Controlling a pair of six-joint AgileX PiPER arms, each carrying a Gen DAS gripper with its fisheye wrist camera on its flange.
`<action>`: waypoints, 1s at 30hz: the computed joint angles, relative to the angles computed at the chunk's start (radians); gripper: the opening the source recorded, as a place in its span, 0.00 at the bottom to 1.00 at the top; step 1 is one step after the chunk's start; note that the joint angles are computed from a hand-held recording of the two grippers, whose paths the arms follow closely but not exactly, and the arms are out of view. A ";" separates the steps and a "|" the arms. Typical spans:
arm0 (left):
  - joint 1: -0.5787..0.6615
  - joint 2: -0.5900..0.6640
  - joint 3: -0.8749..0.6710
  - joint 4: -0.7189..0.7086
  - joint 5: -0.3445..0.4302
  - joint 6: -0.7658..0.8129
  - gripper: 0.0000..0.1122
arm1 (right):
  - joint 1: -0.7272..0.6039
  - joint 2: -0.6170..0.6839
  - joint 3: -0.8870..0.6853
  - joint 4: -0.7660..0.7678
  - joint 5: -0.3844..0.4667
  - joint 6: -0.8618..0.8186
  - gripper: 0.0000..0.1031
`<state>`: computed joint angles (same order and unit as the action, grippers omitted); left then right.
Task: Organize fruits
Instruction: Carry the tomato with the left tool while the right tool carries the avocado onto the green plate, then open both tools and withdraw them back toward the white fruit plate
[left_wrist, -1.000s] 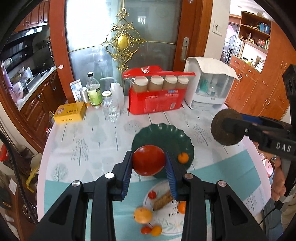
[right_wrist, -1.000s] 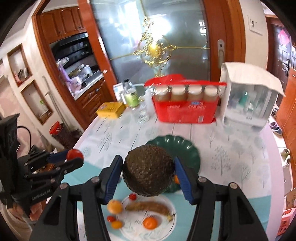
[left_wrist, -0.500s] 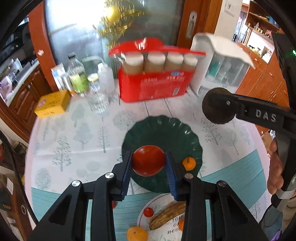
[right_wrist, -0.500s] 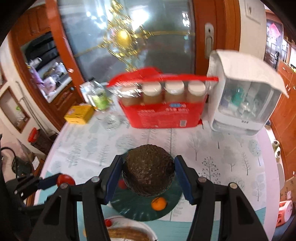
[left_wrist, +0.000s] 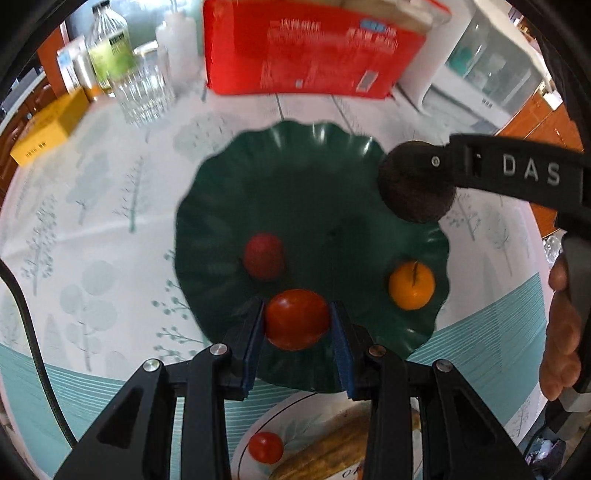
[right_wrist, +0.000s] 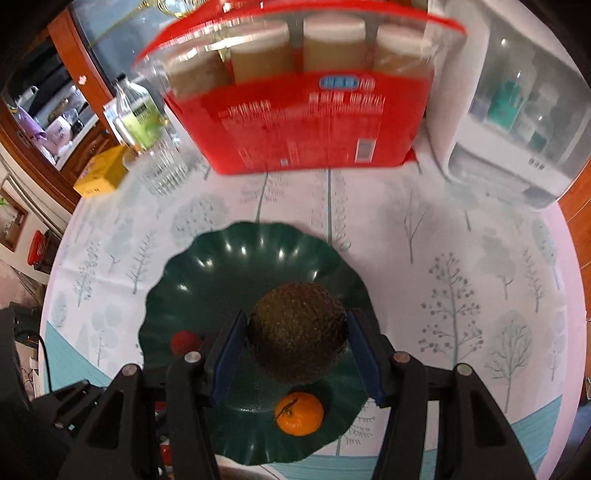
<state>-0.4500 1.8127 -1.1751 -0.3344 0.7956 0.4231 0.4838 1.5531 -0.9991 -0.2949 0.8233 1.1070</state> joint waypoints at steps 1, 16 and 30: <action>-0.003 0.010 0.004 -0.005 -0.009 0.003 0.30 | 0.000 0.008 -0.001 0.000 -0.005 -0.003 0.49; 0.023 0.021 0.019 -0.025 -0.047 -0.016 0.50 | 0.019 0.044 -0.019 0.054 -0.044 -0.069 0.26; 0.129 -0.193 0.075 -0.006 0.017 0.012 0.63 | 0.150 -0.119 0.021 0.008 0.034 0.058 0.32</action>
<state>-0.3211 1.6198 -1.1001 -0.3401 0.8128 0.4349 0.6334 1.4337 -0.9781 -0.2867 0.8577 1.1647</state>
